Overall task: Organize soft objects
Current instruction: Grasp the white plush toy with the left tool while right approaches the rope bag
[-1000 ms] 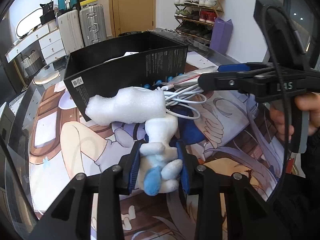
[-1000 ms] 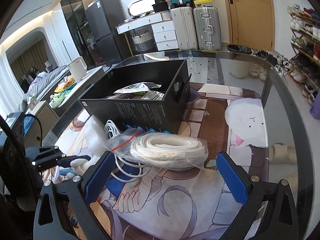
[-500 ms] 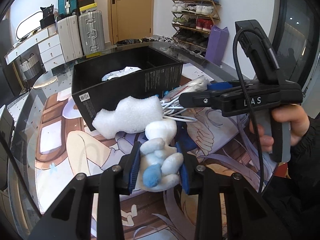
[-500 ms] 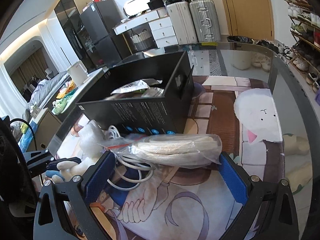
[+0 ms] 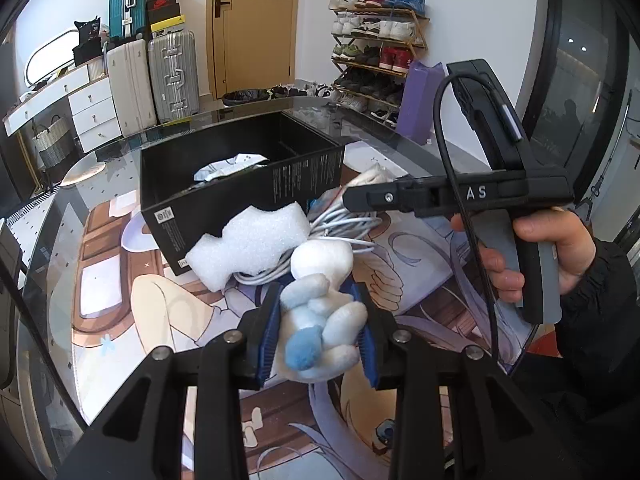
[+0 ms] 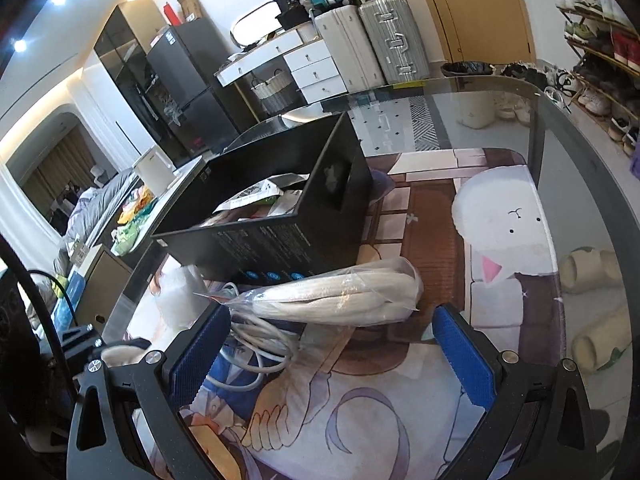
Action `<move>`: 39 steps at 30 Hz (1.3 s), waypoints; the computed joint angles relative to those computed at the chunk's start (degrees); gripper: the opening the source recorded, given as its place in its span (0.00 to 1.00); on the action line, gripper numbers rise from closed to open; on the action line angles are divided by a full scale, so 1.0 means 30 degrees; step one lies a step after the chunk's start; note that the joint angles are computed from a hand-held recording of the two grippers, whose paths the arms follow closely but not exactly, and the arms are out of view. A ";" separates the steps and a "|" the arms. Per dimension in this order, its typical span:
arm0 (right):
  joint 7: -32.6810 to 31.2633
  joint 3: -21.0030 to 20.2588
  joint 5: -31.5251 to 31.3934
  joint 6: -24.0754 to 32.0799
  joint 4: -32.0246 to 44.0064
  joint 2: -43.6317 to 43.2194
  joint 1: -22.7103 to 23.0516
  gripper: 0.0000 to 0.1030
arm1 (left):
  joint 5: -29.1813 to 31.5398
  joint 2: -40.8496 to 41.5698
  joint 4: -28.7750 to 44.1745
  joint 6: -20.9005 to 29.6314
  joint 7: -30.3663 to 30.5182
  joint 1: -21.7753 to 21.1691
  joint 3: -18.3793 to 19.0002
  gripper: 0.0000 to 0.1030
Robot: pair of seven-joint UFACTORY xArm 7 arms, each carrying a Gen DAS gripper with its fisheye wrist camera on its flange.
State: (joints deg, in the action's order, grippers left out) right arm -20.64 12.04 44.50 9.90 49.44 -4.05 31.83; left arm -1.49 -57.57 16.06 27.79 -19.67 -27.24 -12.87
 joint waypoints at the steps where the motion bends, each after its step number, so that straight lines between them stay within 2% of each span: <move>1: 0.0300 0.0034 -0.0490 0.0077 -0.0073 -0.0109 -0.0092 0.99 | 0.0009 -0.0138 0.0001 0.0082 -0.0007 -0.0005 0.0016 0.32; 4: -0.0018 -0.0159 -0.0557 0.0533 -0.0194 -0.0479 -0.0048 0.99 | -0.0036 -0.0415 0.0104 0.0204 0.0050 -0.0038 0.0169 0.32; 13: -0.0291 -0.0614 -0.0709 0.0379 -0.0665 -0.0982 0.0239 0.99 | -0.0357 -0.1420 0.0159 0.0314 0.0282 0.0062 0.0504 0.32; 17: 0.0511 -0.0426 -0.1835 0.0427 -0.0672 -0.0759 0.0037 0.99 | -0.0457 -0.1525 0.0109 0.0347 0.0351 0.0137 0.0536 0.32; 24: 0.1080 -0.0245 -0.2600 0.0464 -0.0635 -0.0539 -0.0045 0.99 | -0.0858 -0.2135 0.0095 0.0565 0.0932 -0.0012 0.1154 0.32; 28: 0.2689 0.0050 -0.4496 0.0350 -0.0664 -0.0421 -0.0339 0.99 | -0.1100 -0.2653 0.0123 0.0592 0.1057 0.0056 0.1267 0.32; 33: 0.6634 0.0610 -0.9108 0.0779 -0.0457 -0.0010 -0.1090 0.99 | -0.1192 -0.3071 0.0055 0.0554 0.0973 0.0432 0.1157 0.32; 37: 0.8921 0.0766 -1.1981 0.0929 -0.0292 0.0345 -0.1361 0.99 | -0.1232 -0.3177 -0.0040 0.0514 0.0879 0.0630 0.1157 0.32; 39: 0.9932 0.0825 -1.3430 0.1007 -0.0249 0.0454 -0.1450 0.92 | -0.1240 -0.3186 -0.0093 0.0495 0.0898 0.0689 0.1212 0.32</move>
